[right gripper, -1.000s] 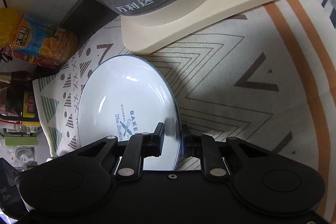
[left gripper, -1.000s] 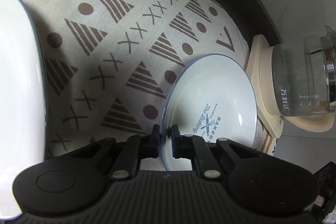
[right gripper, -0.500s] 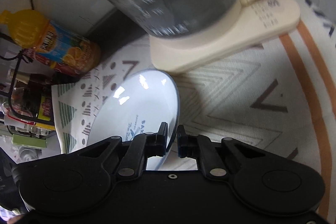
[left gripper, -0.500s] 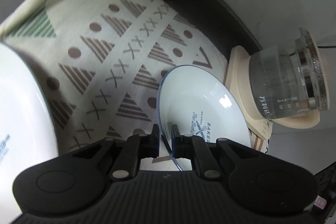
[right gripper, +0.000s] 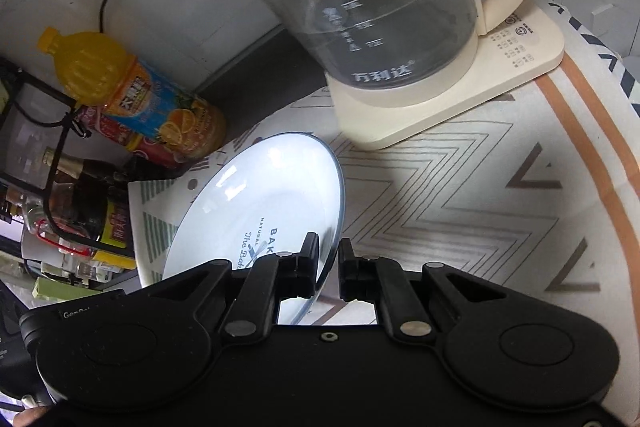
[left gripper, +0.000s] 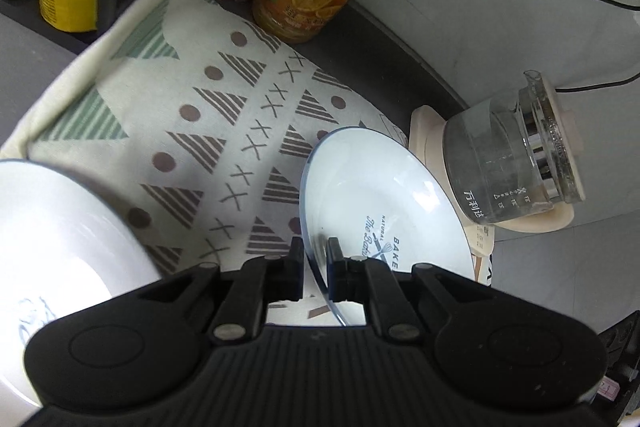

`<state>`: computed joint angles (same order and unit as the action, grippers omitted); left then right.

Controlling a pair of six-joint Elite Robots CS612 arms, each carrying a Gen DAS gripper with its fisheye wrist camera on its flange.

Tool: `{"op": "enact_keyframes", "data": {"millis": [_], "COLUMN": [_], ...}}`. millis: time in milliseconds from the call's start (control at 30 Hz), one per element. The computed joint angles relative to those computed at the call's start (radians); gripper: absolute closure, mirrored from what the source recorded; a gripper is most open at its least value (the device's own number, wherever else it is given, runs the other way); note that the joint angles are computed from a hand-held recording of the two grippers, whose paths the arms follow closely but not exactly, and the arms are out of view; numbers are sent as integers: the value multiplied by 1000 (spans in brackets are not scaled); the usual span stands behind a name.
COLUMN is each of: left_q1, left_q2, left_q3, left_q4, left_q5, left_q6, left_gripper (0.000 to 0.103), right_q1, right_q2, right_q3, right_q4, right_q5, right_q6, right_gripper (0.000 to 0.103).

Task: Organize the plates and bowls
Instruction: 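Lift the 'BAKERY' plate and carry it over the plate stack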

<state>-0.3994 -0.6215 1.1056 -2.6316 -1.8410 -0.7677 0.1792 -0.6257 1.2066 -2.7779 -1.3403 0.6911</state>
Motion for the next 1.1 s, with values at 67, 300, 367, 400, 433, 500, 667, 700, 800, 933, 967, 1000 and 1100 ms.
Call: {"op": "enact_keyframes", "data": {"millis": [67,300,367,400,433,500,667,700,800,933,967,1000,1100], "left_q1": [6,25,30,32,35,41,56,59,68,79,82,85,95], "left_q2": [-8,-38,-46,-51,-55,-62,-79,-82,-93,-109,-112,-116,-125], "left_q3": [11,57,71,78,85,97,128,135,154,188,197,204,227], "left_q4": [-6,-30,-36,-40,-42,-45,-54,-55,-59,-76,-79,-81,-91], "left_q5": [-6,-17,-19,-19,-20,-22,-21,-21,-19,-17,-20,-22,-28], "left_q6": [9,39,45,49,52,55,59,62,67,66,68,69,70], "left_gripper": [94,95,94,95,94,94,94,94,94,94,94,94,95], "right_q1": [8,33,40,44,48,55,69,72,80,94,98,102,113], "right_q2": [-1,-5,-7,-7,-7,-6,3,5,11,17,18,18,19], "right_q3": [2,7,6,6,5,2,-11,-14,-20,-25,-25,-24,-23], "right_q4": [-9,-35,-37,-37,-38,-37,-26,-25,-25,-25,-24,-25,-27], "right_q5": [-7,-31,-38,-41,-44,-47,-46,-45,-45,-49,-51,-52,-55], "right_q6": [11,42,48,49,51,59,61,62,65,74,78,81,92], "right_gripper": [93,93,93,93,93,93,93,93,93,93,93,93,93]}}
